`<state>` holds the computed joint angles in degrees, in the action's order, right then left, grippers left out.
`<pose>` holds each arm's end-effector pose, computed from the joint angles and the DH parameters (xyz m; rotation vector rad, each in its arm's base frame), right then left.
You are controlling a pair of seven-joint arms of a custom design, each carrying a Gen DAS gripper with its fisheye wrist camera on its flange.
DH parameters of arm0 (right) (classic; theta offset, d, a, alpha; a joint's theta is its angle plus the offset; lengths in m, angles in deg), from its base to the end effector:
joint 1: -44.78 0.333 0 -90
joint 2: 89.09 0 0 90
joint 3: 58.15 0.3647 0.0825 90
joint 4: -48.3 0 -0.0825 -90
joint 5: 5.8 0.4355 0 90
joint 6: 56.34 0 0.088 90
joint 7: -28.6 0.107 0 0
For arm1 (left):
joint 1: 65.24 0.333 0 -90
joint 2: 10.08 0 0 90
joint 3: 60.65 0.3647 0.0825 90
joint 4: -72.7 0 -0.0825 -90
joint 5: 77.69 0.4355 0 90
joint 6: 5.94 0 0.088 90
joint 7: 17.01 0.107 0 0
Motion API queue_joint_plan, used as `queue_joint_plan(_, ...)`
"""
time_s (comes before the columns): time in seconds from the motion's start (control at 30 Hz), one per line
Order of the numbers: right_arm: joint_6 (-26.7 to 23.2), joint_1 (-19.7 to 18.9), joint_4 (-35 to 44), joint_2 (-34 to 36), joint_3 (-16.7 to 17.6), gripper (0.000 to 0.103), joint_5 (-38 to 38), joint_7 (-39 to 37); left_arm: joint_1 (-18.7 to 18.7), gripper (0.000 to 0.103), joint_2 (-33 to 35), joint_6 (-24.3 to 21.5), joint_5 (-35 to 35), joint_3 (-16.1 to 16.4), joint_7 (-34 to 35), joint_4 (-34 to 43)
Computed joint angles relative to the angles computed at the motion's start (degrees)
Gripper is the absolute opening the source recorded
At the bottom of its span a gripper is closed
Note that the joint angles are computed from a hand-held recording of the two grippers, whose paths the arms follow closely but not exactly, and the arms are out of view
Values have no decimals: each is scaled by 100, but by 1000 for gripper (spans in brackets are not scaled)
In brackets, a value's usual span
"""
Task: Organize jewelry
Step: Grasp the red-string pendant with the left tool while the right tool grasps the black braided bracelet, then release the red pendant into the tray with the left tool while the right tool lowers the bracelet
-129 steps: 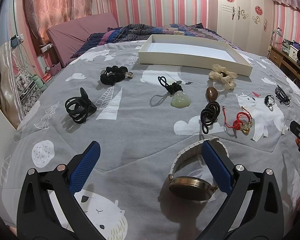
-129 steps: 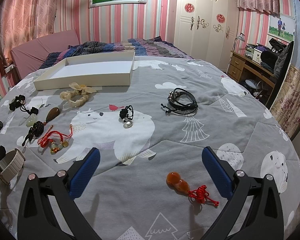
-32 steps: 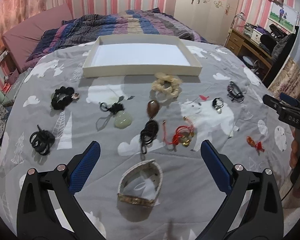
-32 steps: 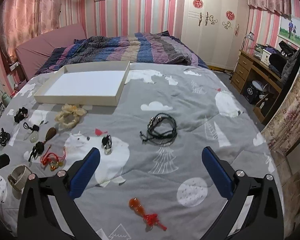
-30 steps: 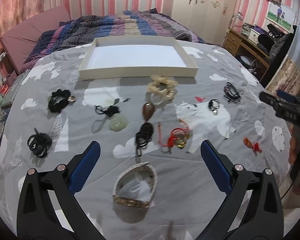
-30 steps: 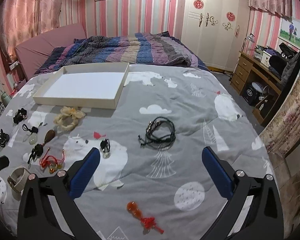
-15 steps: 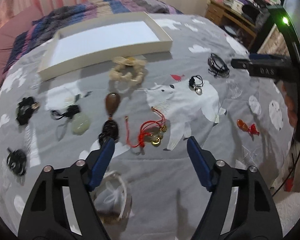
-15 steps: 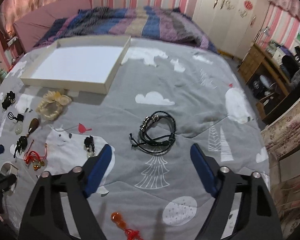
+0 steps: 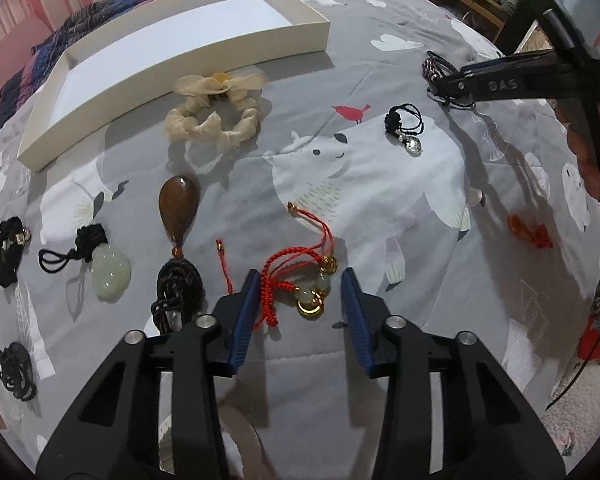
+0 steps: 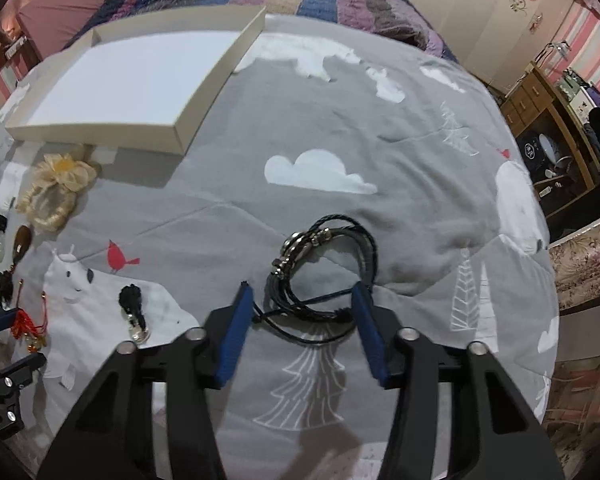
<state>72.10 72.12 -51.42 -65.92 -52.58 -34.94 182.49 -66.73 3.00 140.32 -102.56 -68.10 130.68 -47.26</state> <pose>0.6241 0.3784 0.3744 -1.8204 2.3454 -0.5535 0.6402 -0.0922 0.3487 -1.0955 2.7824 -0.5571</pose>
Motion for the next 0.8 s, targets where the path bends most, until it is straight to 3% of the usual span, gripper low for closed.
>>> queue_joint_plan(0.1, 67, -77, 36, 99, 36, 31, 168, -150, 16, 21, 29, -64, -14, 2, 31, 76)
queue_joint_plan(0.27, 350, -108, -44, 94, 25, 14, 207, -187, -1, 10, 43, -32, -32, -17, 81, 90)
queue_joint_plan(0.6, 496, 63, -235, -240, -114, 8, -256, 412, 197, 9, -220, -319, -819, -101, 641, 215)
queue_joint_plan(0.8, 391, 190, -27, -474, -140, 8, -845, 879, 399, 9, -196, -571, -1274, 41, 618, 797)
